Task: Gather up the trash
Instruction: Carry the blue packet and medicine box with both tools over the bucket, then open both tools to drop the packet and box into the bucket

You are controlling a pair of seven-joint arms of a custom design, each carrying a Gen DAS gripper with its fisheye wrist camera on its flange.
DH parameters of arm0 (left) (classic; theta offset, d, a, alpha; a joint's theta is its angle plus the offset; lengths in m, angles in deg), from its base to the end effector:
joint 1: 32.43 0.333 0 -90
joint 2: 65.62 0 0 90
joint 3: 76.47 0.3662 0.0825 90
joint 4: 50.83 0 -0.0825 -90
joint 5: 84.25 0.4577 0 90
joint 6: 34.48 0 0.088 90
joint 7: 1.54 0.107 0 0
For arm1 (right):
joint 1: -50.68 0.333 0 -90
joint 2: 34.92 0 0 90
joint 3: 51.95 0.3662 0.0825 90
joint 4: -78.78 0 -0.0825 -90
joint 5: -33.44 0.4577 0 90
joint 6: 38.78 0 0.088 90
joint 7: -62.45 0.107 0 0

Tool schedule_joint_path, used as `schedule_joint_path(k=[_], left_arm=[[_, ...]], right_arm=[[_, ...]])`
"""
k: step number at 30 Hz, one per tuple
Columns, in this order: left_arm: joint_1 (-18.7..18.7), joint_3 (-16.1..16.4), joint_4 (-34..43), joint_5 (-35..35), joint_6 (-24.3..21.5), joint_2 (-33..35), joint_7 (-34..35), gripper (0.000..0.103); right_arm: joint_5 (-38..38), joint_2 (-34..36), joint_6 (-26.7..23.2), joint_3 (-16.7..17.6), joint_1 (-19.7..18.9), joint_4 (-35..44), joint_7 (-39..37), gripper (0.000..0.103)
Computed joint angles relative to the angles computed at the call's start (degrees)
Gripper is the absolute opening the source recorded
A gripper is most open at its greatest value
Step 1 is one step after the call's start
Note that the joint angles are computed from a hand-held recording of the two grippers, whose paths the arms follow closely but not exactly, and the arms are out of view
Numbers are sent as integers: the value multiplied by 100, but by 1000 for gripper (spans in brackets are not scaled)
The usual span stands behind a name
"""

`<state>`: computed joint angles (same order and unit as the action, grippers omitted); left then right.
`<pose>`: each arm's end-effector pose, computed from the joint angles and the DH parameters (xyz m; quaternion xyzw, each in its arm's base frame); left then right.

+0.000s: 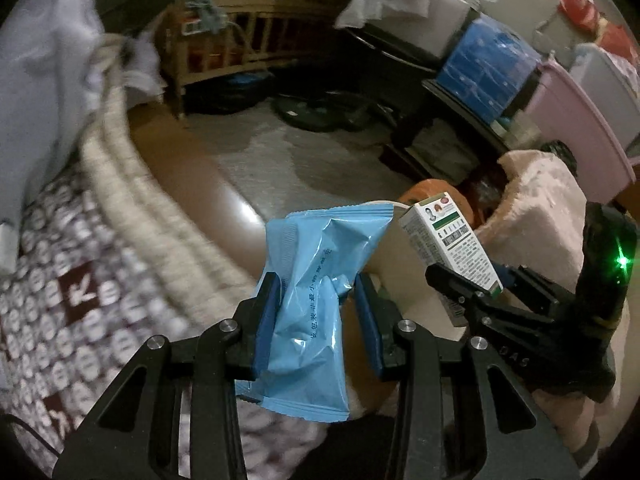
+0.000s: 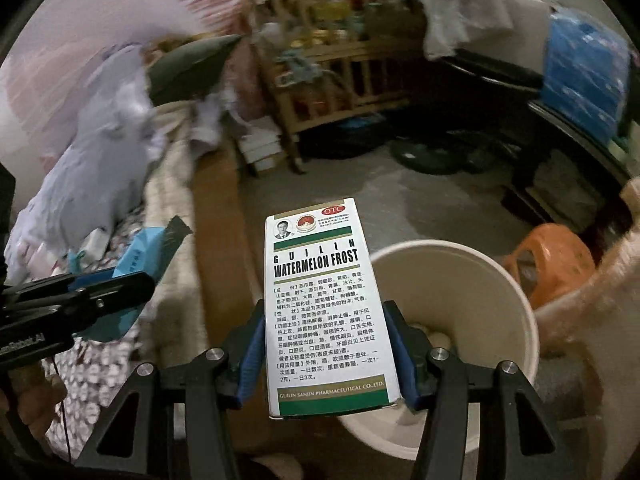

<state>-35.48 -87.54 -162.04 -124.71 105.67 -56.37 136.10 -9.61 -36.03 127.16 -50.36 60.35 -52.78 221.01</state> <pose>0.6755 -0.1651 0.4514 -0.4444 0.8367 -0.3201 0.0082 0.5811 0.1571 0.4183 -0.5487 0.7623 -0.2180 0.2651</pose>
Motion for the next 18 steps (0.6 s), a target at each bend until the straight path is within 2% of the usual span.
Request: schedule_joint_path(k=[8,12,18], left_arm=[[-230,-158,270,184,-81,272,-178,36],[-256,-209,454,179,-274,438,-297,36],[-303,-253,527,255,-288,534,-416,36]], right_arm=[[-13,-228,-73,-59,-245,-334,178,53],[153,-214,-63,-78,-322,-402,120,53],[185,-230,46,-93,-417,-517,172,53]])
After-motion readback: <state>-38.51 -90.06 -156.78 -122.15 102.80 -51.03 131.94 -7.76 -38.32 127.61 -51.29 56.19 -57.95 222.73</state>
